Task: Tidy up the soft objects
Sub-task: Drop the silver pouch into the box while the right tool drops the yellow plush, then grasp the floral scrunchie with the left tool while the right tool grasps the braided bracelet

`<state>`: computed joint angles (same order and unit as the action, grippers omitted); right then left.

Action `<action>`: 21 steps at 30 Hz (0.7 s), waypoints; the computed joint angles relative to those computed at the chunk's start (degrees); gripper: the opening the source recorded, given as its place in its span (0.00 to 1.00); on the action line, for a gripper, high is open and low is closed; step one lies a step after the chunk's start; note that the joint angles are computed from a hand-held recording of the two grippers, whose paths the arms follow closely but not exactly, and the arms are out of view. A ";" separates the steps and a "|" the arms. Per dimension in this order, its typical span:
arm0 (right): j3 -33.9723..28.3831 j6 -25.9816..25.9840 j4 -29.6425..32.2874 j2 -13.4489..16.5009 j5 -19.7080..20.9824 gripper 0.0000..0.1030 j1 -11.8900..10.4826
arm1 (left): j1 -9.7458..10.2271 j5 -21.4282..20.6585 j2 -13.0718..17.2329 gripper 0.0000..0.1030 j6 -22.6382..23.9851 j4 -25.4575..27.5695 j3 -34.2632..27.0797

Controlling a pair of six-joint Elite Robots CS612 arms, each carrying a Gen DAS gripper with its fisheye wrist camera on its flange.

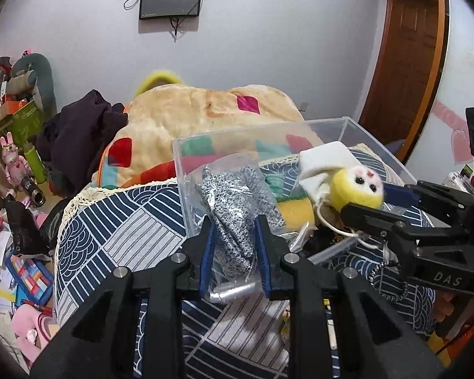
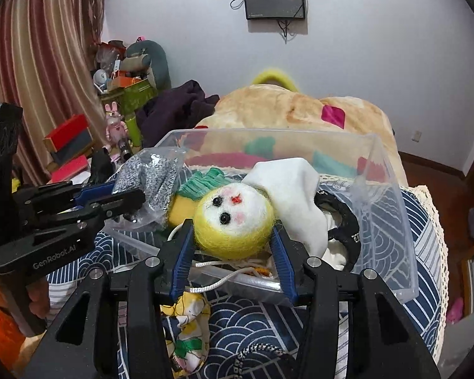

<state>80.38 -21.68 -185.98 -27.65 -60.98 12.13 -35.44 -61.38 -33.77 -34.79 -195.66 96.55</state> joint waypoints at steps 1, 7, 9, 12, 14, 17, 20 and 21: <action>0.36 0.22 -0.47 -0.18 -0.18 0.48 -0.07 | -0.05 -0.03 -0.13 0.28 0.02 -0.03 0.10; 1.80 2.31 -3.99 -0.98 1.31 0.61 -0.87 | -0.91 0.07 -1.38 0.45 0.63 -3.72 2.21; 2.73 3.50 -5.80 -1.40 2.04 0.66 -1.22 | -1.65 1.64 -1.88 0.58 0.93 -5.28 3.03; 4.29 5.33 -10.54 -1.83 2.02 0.78 -1.61 | -2.73 3.73 -2.43 0.74 2.16 -7.44 4.09; 5.40 5.94 -13.17 -2.23 1.79 0.81 -1.85 | -3.14 4.23 -2.78 0.85 2.50 -7.83 4.51; 6.32 6.11 -14.74 -2.62 1.75 0.85 -2.22 | -3.77 4.71 -3.02 0.93 2.04 -8.37 5.06; 7.49 6.60 -16.09 -2.89 1.81 0.93 -2.82 | -4.27 4.77 -3.08 0.97 1.38 -7.63 5.45; 7.76 6.61 -16.34 -2.91 1.49 0.94 -2.96 | -4.35 4.12 -2.98 0.97 1.06 -7.19 5.47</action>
<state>88.14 -15.08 -202.32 -30.55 -59.49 9.18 -39.79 -57.26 -36.74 -33.73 -202.85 102.02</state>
